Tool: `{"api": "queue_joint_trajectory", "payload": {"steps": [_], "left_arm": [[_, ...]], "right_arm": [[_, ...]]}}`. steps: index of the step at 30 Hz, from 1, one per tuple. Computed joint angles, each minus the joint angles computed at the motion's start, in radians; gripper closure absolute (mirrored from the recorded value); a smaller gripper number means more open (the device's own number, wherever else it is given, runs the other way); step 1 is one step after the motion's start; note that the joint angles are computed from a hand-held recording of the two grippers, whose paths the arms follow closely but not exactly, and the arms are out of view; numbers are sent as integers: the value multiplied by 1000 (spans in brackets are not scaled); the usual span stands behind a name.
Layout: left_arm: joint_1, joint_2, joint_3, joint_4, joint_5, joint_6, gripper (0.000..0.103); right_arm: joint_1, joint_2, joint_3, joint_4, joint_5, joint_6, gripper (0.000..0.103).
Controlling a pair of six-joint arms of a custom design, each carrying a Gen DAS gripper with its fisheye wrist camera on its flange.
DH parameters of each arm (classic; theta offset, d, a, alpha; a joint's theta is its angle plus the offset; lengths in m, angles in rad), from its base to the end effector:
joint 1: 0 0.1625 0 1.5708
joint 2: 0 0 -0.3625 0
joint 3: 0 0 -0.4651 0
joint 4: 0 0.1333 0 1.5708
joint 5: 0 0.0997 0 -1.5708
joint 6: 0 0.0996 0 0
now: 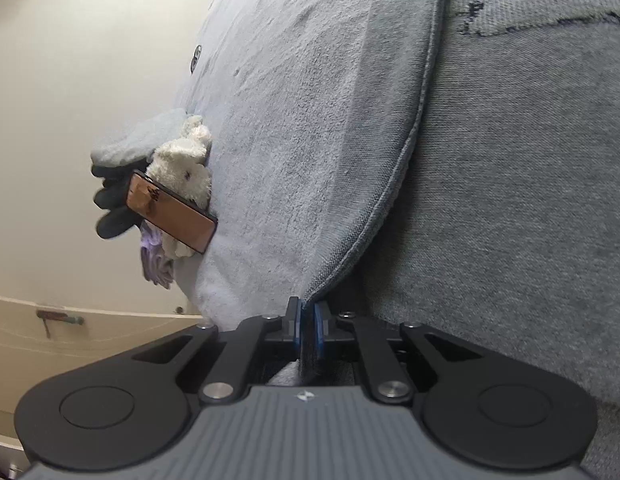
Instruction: Fold clothes
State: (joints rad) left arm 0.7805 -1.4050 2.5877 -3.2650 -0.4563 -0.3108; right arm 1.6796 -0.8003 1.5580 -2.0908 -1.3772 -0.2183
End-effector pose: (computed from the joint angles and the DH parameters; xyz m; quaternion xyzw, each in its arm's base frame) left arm -0.0879 -0.4005 0.1000 0.0650 0.8294 -0.4506 0.3237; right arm 0.2237 -0.6437 -0.0155 -0.1496 0.9770 0.1126 0.1023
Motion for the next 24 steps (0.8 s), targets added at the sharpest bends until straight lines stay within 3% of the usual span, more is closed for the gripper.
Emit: {"api": "queue_joint_trajectory", "payload": {"steps": [3,11,13,14,16,19,21,24], "left_arm": [[-20,60,-10,-56,42,56,67],[-29,213,-68,-229,143,217,67],[-31,248,-84,-305,144,291,72],[-30,262,-91,-337,141,324,85],[-23,262,-94,-350,123,342,93],[-23,270,-97,-387,118,356,94],[-26,258,-88,-376,111,341,95],[-30,239,-76,-351,98,326,95]], "right_arm": [[-16,-3,-8,17,38,28,95],[-26,-7,-16,37,36,33,95],[-27,-3,-23,51,30,29,95],[-27,0,-27,56,27,29,93],[-29,8,-41,61,25,40,92],[-35,19,-56,42,27,60,89],[-38,24,-58,-11,20,71,82],[-45,43,-68,-98,10,101,81]]}}
